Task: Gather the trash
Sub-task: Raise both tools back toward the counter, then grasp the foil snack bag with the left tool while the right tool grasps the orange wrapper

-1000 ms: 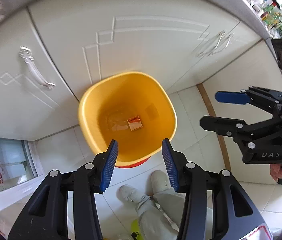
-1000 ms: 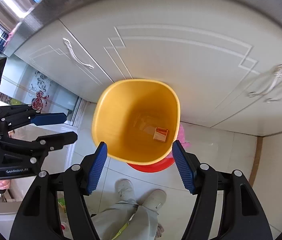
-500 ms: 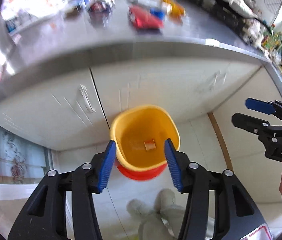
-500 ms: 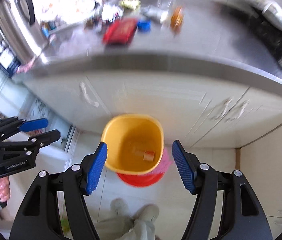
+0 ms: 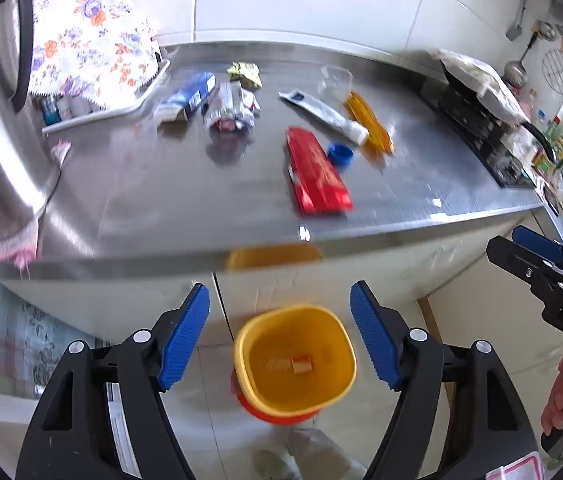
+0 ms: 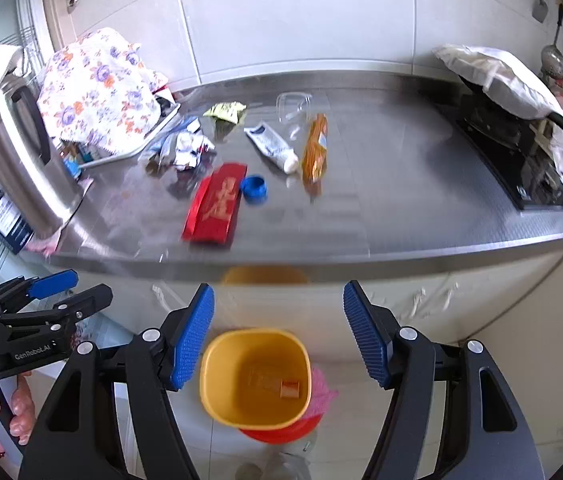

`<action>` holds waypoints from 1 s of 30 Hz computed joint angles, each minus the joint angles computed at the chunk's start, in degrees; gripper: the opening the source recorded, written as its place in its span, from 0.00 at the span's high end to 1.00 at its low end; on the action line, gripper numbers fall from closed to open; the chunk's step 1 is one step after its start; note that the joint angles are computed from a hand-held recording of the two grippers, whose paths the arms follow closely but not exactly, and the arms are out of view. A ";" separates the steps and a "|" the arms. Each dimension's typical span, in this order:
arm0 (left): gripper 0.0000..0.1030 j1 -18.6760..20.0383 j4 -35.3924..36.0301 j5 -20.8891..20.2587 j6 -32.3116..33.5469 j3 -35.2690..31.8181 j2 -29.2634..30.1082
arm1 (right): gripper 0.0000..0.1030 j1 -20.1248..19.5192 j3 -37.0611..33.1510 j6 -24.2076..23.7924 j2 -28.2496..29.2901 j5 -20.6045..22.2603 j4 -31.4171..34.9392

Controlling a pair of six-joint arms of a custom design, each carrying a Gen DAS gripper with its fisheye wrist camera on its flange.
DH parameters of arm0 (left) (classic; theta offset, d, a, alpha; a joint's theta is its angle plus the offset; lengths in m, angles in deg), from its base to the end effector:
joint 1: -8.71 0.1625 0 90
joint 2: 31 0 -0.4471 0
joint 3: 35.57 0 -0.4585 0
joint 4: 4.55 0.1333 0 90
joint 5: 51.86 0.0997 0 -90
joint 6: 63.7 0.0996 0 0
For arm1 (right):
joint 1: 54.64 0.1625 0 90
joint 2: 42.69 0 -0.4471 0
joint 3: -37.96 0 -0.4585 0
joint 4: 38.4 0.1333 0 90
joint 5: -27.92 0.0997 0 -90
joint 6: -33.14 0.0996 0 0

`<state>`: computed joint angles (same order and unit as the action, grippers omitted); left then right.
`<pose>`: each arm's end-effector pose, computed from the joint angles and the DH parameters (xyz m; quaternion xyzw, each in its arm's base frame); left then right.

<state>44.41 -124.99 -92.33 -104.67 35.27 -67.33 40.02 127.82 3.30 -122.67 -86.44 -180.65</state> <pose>-0.5544 -0.6558 0.0961 0.1201 0.8996 -0.2876 0.3059 0.1459 -0.6546 0.5243 0.1975 -0.8930 0.3019 0.2690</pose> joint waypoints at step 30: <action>0.27 11.67 20.82 -0.01 11.75 -57.96 29.57 | 0.34 -2.30 -44.36 4.98 31.98 -0.12 14.58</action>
